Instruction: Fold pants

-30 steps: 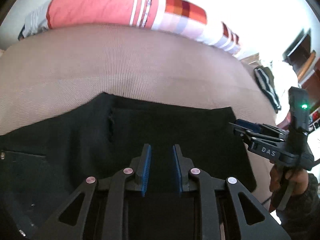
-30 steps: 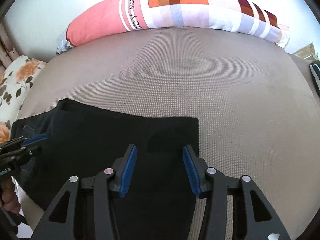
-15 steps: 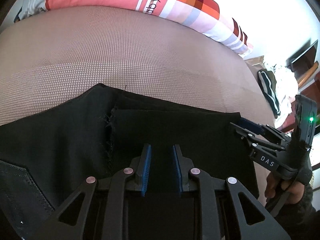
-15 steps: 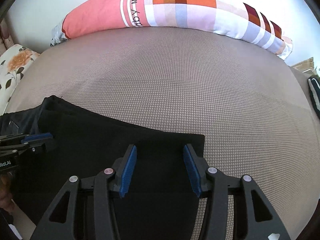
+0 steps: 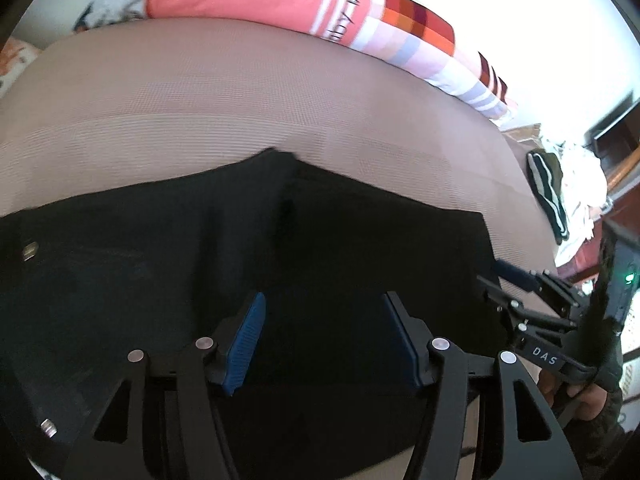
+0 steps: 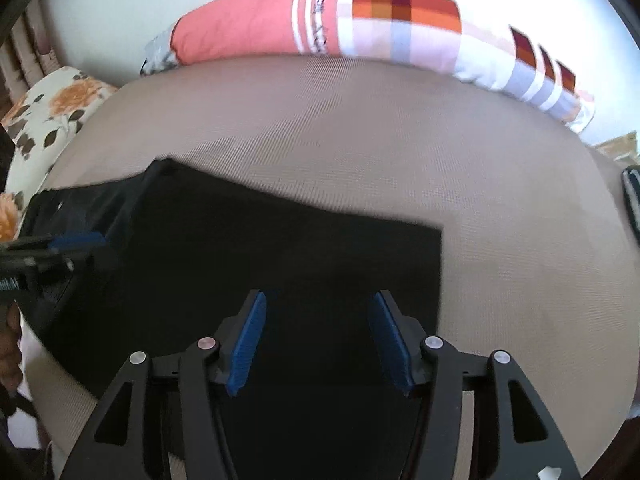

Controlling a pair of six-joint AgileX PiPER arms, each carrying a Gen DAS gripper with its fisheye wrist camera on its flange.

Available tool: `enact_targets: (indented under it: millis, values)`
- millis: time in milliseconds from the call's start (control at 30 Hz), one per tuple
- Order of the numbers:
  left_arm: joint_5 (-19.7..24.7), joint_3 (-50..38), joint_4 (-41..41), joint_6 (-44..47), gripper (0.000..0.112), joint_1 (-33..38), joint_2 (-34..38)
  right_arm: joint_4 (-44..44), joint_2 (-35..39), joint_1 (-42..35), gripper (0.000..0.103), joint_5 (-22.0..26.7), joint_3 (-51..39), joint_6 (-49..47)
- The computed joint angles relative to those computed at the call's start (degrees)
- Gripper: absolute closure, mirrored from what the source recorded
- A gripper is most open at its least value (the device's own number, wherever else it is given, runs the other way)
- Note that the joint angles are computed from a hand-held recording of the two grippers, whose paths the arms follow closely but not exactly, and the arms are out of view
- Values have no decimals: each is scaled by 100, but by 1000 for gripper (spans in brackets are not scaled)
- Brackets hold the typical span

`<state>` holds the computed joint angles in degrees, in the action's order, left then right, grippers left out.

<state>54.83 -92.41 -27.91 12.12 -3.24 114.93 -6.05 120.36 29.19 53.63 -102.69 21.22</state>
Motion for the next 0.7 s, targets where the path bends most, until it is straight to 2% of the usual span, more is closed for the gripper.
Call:
enact_targets:
  millis: [233,333,467,700]
  values:
    - [-11,738,24,208,52,726,-780,614,-199,69,49,9,549,-48]
    - [1,860,84,168,52,1032,-995,550,-270,203,48,-52,709,29]
    - [69,894,79,228,52,1431,-1176,608,-245,372,42,-22,677,-37]
    - [5,887,726,292,52,2006,-1411,1106,-136,591,42,-5,477,-512]
